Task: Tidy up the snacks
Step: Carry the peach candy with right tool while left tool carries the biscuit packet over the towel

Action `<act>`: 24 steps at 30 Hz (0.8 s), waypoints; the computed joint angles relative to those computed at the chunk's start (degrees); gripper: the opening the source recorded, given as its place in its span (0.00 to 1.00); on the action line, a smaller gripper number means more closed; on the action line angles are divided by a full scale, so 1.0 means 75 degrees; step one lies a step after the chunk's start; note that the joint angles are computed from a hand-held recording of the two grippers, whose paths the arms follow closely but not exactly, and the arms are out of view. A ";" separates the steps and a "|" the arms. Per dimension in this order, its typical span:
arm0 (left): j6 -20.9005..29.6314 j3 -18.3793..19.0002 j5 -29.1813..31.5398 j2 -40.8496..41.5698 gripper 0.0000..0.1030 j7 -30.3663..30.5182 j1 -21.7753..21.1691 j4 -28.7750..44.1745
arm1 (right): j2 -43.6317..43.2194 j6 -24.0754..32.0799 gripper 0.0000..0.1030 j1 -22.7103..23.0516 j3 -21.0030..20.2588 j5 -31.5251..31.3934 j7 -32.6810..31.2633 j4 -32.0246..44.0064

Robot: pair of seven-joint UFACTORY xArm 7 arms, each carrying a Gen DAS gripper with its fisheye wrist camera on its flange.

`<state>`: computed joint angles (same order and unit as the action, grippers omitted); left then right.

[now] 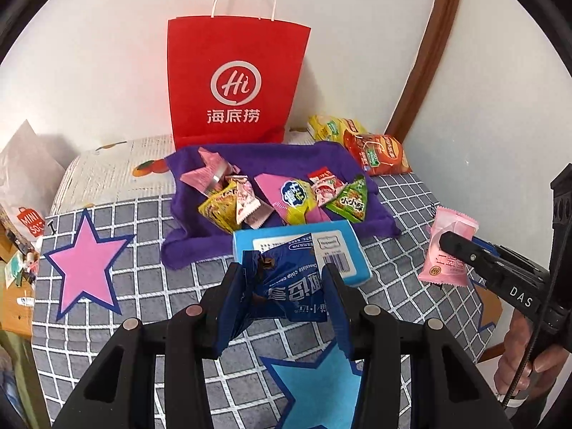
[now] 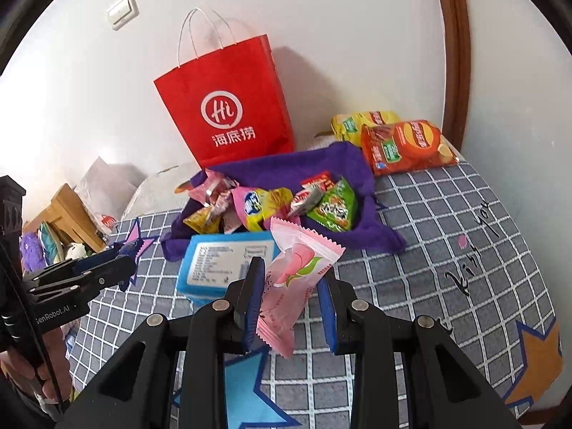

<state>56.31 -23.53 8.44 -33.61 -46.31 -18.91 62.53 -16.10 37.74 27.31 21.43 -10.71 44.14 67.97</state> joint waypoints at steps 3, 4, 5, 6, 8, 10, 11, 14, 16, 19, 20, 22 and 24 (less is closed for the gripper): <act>0.0007 0.0068 0.0028 0.0024 0.42 0.0083 0.0023 0.0038 | 0.0155 0.0035 0.29 -0.0026 0.0023 -0.0095 0.0017 0.0222; -0.0005 0.0093 0.0028 0.0034 0.42 0.0103 0.0032 0.0041 | 0.0197 0.0046 0.29 -0.0029 0.0026 -0.0134 0.0030 0.0280; -0.0012 0.0116 0.0025 0.0044 0.42 0.0122 0.0042 0.0042 | 0.0249 0.0068 0.29 -0.0032 0.0029 -0.0174 0.0046 0.0350; -0.0011 0.0132 0.0025 0.0052 0.42 0.0132 0.0055 0.0043 | 0.0299 0.0084 0.29 -0.0026 0.0026 -0.0202 0.0055 0.0412; 0.0009 0.0163 0.0020 0.0057 0.42 0.0146 0.0078 0.0044 | 0.0391 0.0096 0.29 0.0001 -0.0007 -0.0212 0.0046 0.0508; -0.0005 0.0203 -0.0002 0.0068 0.42 0.0167 0.0092 0.0034 | 0.0488 0.0101 0.29 0.0033 -0.0036 -0.0214 0.0039 0.0604; -0.0004 0.0219 -0.0011 0.0085 0.42 0.0177 0.0101 0.0040 | 0.0524 0.0094 0.29 0.0047 -0.0050 -0.0225 0.0043 0.0635; -0.0024 0.0254 -0.0020 0.0123 0.42 0.0248 0.0104 0.0057 | 0.0656 0.0105 0.29 0.0083 -0.0087 -0.0261 0.0076 0.0754; -0.0039 0.0273 -0.0018 0.0172 0.42 0.0282 0.0120 0.0083 | 0.0692 0.0055 0.29 0.0111 -0.0119 -0.0271 0.0095 0.0776; -0.0099 0.0297 -0.0035 0.0259 0.42 0.0323 0.0120 0.0116 | 0.0794 0.0024 0.29 0.0133 -0.0143 -0.0320 0.0159 0.0850; -0.0113 0.0297 -0.0026 0.0294 0.42 0.0337 0.0122 0.0132 | 0.0815 0.0033 0.29 0.0146 -0.0153 -0.0325 0.0173 0.0873; -0.0147 0.0314 -0.0032 0.0343 0.42 0.0341 0.0121 0.0141 | 0.0863 0.0049 0.29 0.0172 -0.0169 -0.0351 0.0174 0.0918; -0.0180 0.0331 -0.0041 0.0392 0.42 0.0341 0.0117 0.0162 | 0.0910 0.0084 0.29 0.0195 -0.0187 -0.0383 0.0149 0.0970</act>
